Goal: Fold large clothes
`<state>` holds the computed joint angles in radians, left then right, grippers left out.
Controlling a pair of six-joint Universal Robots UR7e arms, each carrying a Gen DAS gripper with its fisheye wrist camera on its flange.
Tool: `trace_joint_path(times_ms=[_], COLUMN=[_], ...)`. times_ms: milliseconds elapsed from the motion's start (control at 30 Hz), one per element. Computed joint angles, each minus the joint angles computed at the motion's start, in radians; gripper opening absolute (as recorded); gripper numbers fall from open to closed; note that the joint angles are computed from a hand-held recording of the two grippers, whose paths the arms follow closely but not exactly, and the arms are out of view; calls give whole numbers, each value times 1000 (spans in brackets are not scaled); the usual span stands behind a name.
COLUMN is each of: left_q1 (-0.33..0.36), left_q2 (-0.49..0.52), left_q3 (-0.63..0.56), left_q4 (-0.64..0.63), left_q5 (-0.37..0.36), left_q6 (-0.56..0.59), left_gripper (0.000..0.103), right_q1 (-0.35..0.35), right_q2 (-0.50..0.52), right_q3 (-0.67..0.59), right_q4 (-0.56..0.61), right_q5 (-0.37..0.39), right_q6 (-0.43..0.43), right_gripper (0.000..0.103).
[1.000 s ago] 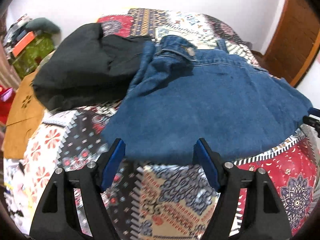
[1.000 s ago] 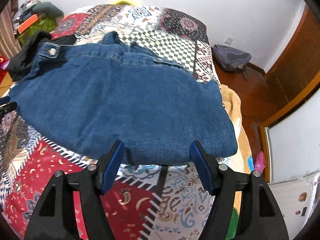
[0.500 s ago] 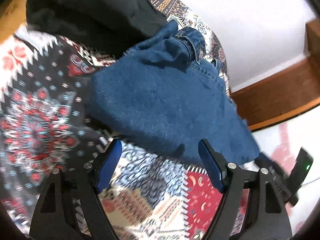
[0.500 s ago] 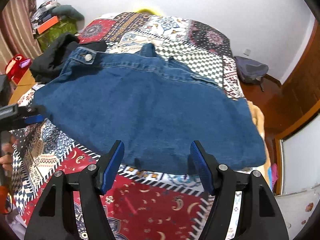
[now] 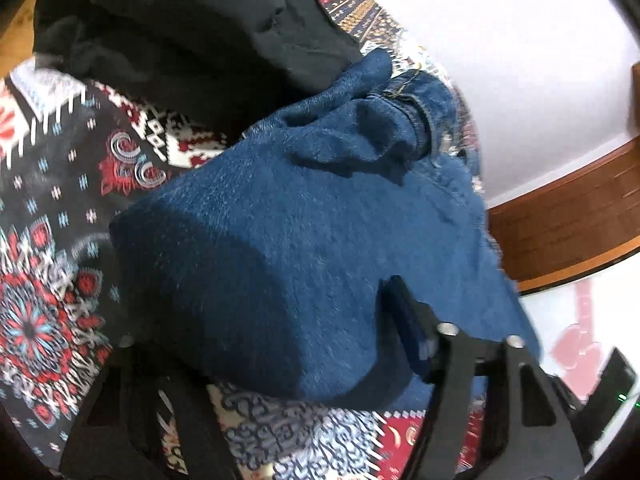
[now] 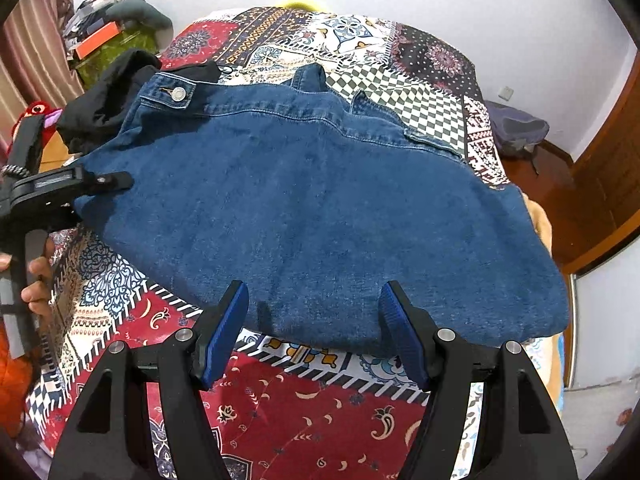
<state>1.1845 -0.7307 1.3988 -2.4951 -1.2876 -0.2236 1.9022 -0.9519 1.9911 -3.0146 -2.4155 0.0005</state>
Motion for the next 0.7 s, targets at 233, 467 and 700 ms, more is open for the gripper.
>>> trace_joint_path(times_ms=[233,467,700], left_q1=[-49,-136,-208], left_q2=[6,-12,-95], left_q3=[3,9,35], left_q4=[-31,-120,-194], left_q5=[95,94,12], left_q6=[-22,96,238], left_gripper=[29,14,11], right_q1=[13,26,34], right_q2=[-12,-29,-16], right_q3=[12,12,-65], right_q4=[-12,-31,-37], right_q5=[-3,-15,83], right_q6=[2,-1,6], right_gripper=[65,65,66])
